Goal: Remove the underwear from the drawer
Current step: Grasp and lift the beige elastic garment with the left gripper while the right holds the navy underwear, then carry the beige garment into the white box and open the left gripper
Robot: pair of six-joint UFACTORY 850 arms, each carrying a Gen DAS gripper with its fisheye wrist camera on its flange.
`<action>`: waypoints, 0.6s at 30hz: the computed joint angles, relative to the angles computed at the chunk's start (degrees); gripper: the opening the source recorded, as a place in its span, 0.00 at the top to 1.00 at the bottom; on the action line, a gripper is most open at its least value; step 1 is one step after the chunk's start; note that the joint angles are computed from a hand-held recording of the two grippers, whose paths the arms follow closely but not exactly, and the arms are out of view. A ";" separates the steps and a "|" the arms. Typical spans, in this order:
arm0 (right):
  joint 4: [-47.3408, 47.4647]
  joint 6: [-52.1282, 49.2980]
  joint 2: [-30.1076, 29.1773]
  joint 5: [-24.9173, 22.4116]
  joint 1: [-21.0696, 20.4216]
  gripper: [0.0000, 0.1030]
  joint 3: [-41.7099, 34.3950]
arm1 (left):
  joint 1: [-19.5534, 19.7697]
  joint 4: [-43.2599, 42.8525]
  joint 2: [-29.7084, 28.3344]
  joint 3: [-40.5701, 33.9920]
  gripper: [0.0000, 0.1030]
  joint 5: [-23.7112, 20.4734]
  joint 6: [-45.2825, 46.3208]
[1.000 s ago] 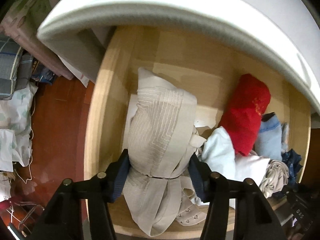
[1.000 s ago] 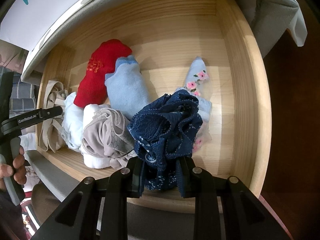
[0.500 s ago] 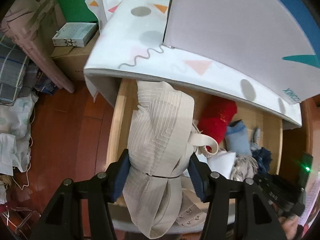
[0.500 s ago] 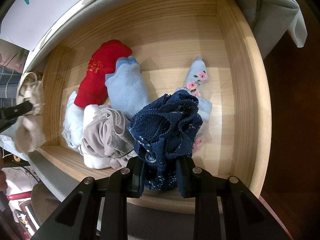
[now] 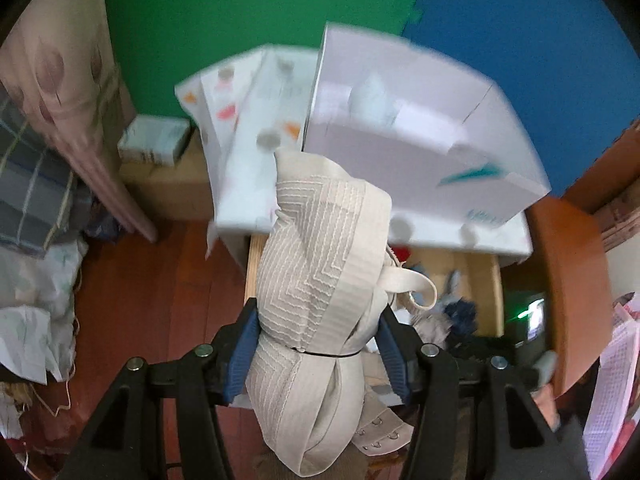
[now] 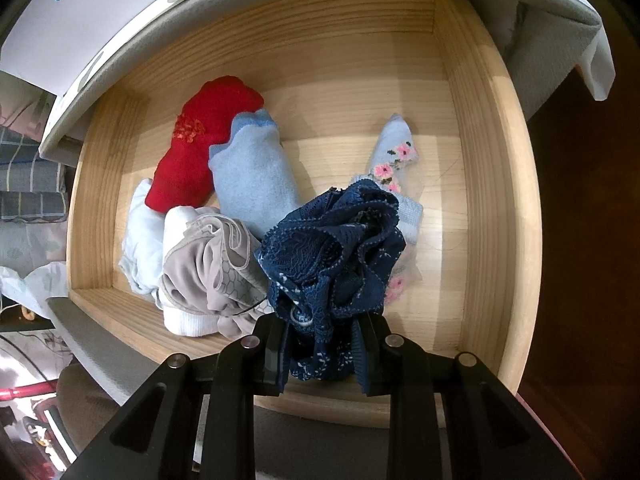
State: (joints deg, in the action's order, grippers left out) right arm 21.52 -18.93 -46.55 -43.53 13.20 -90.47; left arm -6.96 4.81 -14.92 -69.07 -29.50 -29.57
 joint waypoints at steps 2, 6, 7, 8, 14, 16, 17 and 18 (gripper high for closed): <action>-0.14 0.06 0.09 0.01 0.04 0.76 0.04 | -0.03 1.66 1.34 -1.40 0.45 0.31 -1.04; -0.49 0.43 0.19 0.12 0.30 0.76 0.07 | 0.08 5.43 1.90 -5.62 0.45 2.57 -3.55; -0.50 0.36 0.21 0.15 0.27 0.76 0.12 | 0.31 5.15 1.57 -6.68 0.45 3.40 -2.97; -0.54 0.38 0.18 0.22 0.31 0.76 0.14 | 0.36 5.31 0.86 -8.39 0.45 4.08 -2.49; -0.80 0.42 0.18 0.34 0.37 0.76 0.17 | 0.05 8.34 -7.10 -20.30 0.45 3.61 -2.03; -1.07 0.32 0.20 0.42 0.42 0.76 0.22 | 0.05 8.95 -11.48 -25.34 0.45 1.95 -2.15; -1.25 0.29 0.17 0.42 0.42 0.76 0.20 | 0.18 8.70 -13.24 -27.26 0.45 1.40 -1.90; -1.37 0.34 0.15 0.40 0.44 0.76 0.19 | 0.21 8.77 -15.58 -29.76 0.45 0.41 -2.05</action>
State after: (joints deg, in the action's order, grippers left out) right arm 20.15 -18.60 -46.40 -43.13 13.64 -90.28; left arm -6.74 13.58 -30.50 -98.83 -29.10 -31.62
